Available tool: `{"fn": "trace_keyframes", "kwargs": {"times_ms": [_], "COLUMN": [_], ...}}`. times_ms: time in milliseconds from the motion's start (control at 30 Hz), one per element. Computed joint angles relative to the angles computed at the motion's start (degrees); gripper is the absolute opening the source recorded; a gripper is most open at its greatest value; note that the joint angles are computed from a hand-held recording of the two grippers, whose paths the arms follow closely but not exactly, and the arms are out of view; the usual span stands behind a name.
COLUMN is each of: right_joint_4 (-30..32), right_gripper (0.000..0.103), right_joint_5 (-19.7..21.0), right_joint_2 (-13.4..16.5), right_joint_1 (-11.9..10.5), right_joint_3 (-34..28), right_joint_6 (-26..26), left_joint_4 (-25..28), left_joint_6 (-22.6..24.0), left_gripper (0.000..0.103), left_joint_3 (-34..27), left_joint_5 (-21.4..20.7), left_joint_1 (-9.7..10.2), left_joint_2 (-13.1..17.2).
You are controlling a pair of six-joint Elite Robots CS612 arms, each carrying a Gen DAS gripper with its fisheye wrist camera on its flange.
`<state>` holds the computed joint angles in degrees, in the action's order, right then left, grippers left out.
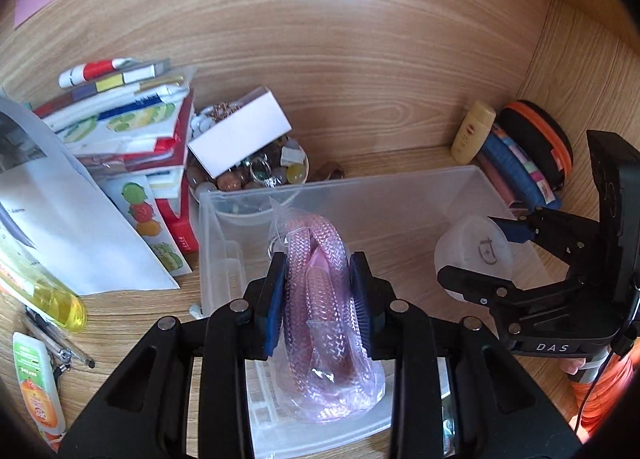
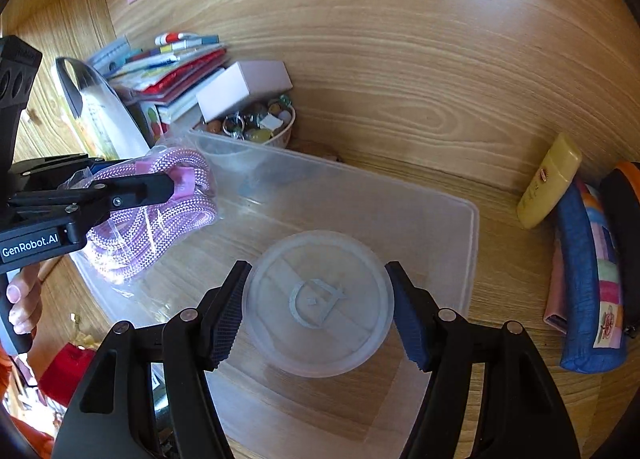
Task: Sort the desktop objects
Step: 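Carry the bagged rope into the clear box and open the left gripper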
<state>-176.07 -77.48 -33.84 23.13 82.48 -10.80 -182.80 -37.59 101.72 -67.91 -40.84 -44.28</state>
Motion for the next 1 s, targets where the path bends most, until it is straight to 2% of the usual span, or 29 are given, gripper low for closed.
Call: {"fn": "trace_keyframes", "kwargs": {"times_ms": [167, 367, 500, 633, 767, 867, 1000], "right_joint_4": [1.0, 1.5, 2.1, 2.2, 2.0, 1.9, 1.2], "right_gripper": [0.064, 0.064, 0.064, 0.064, 0.063, 0.063, 0.064], "right_joint_5": [-2.9, -4.3, -3.7, -3.6, -3.5, -3.5, -3.4], "right_joint_2": [0.4, 0.7, 0.5, 0.5, 0.6, 0.6, 0.4], "right_joint_1": [0.7, 1.2, 1.0, 1.0, 1.1, 1.0, 1.0], "right_joint_3": [-0.5, -0.9, -0.9, -1.0, -1.0, -1.1, -0.8], "right_joint_6": [-1.0, -2.2, -2.5, -2.5, -2.3, -2.2, -2.4], "left_joint_4": [2.3, 3.1, 4.1, 5.4, 4.8, 4.5, 3.4], "left_joint_6": [-0.1, -0.5, 0.4, 1.1, 1.2, 1.2, 1.1], "left_gripper": [0.031, 0.031, 0.031, 0.039, 0.048, 0.057, 0.06], "left_joint_3": [-0.7, -0.8, -0.8, -1.1, -1.0, -0.9, -0.1], "left_joint_5": [0.1, -0.6, 1.1, 3.2, 2.5, 3.4, 3.4], "left_joint_1": [0.09, 0.21, -0.15, -0.58, -0.44, -0.67, -0.79], "left_joint_2": [0.7, 0.8, 0.9, 1.0, 1.1, 1.1, 0.6]}}
